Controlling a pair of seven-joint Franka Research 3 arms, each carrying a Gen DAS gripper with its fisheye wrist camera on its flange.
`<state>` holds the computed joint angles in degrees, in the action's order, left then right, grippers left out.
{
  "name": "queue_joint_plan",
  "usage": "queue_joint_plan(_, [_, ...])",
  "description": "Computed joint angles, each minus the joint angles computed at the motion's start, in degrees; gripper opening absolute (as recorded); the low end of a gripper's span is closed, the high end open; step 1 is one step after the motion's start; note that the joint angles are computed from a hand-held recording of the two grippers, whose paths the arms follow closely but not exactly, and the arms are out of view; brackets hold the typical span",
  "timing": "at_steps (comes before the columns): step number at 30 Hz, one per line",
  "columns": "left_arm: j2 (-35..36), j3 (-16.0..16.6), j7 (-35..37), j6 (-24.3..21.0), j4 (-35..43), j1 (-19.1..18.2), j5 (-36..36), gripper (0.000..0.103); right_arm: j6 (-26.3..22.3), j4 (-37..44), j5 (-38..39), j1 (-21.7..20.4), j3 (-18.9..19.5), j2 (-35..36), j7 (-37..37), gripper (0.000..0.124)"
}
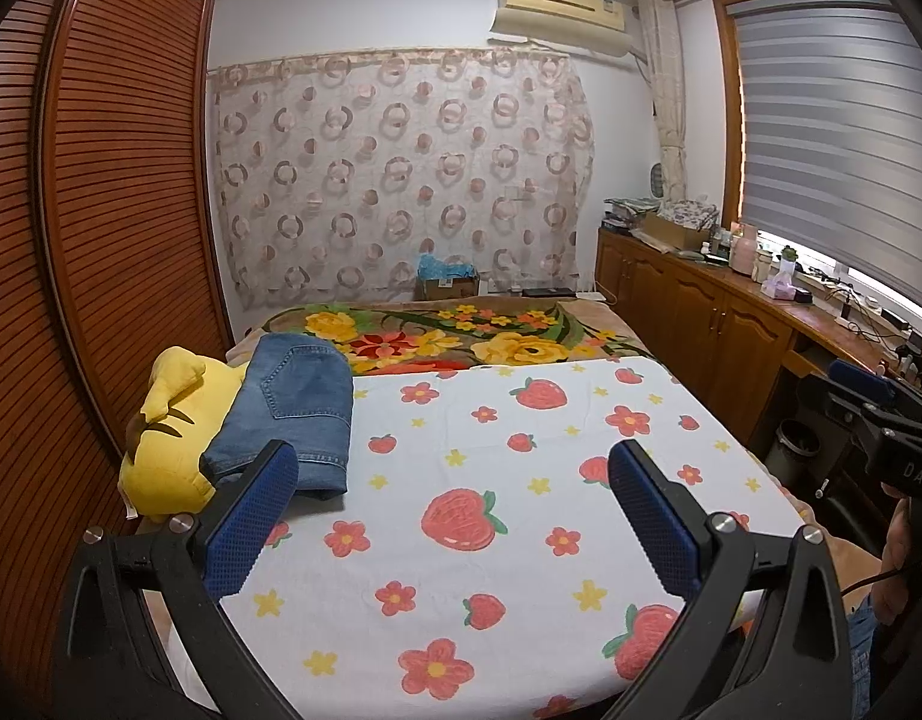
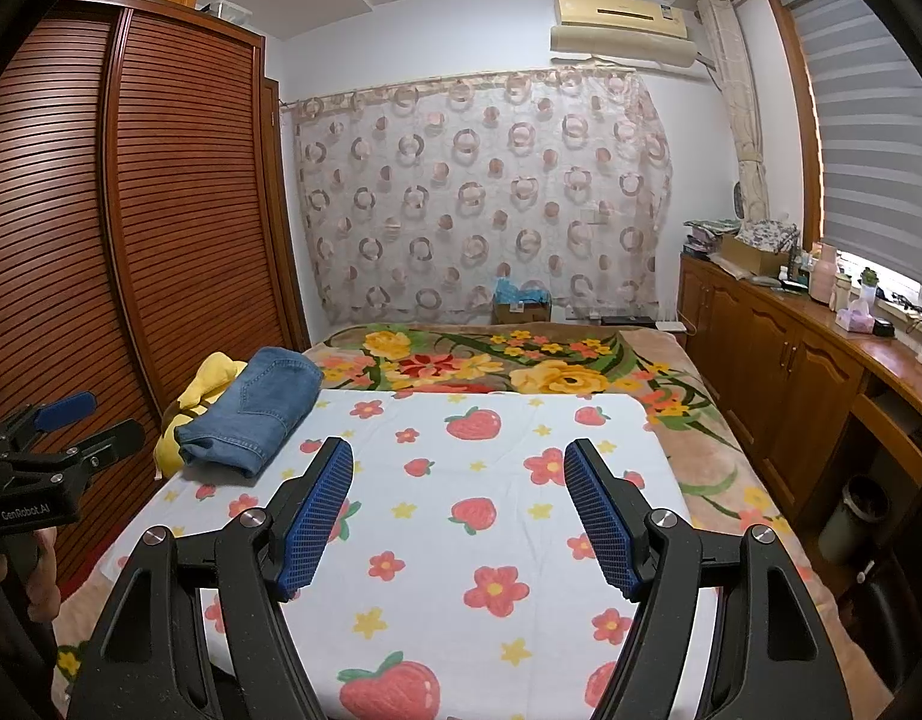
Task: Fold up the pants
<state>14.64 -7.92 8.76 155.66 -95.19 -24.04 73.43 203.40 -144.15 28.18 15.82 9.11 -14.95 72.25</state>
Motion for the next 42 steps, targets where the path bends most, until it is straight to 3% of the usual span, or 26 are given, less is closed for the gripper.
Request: queue_joint_plan(42, [-0.28, 0.19, -0.30, 0.77, -0.58, 0.56, -0.02, 0.103, -0.56, -0.18, -4.07, 0.93, -2.28, 0.03, 2.93, 0.075])
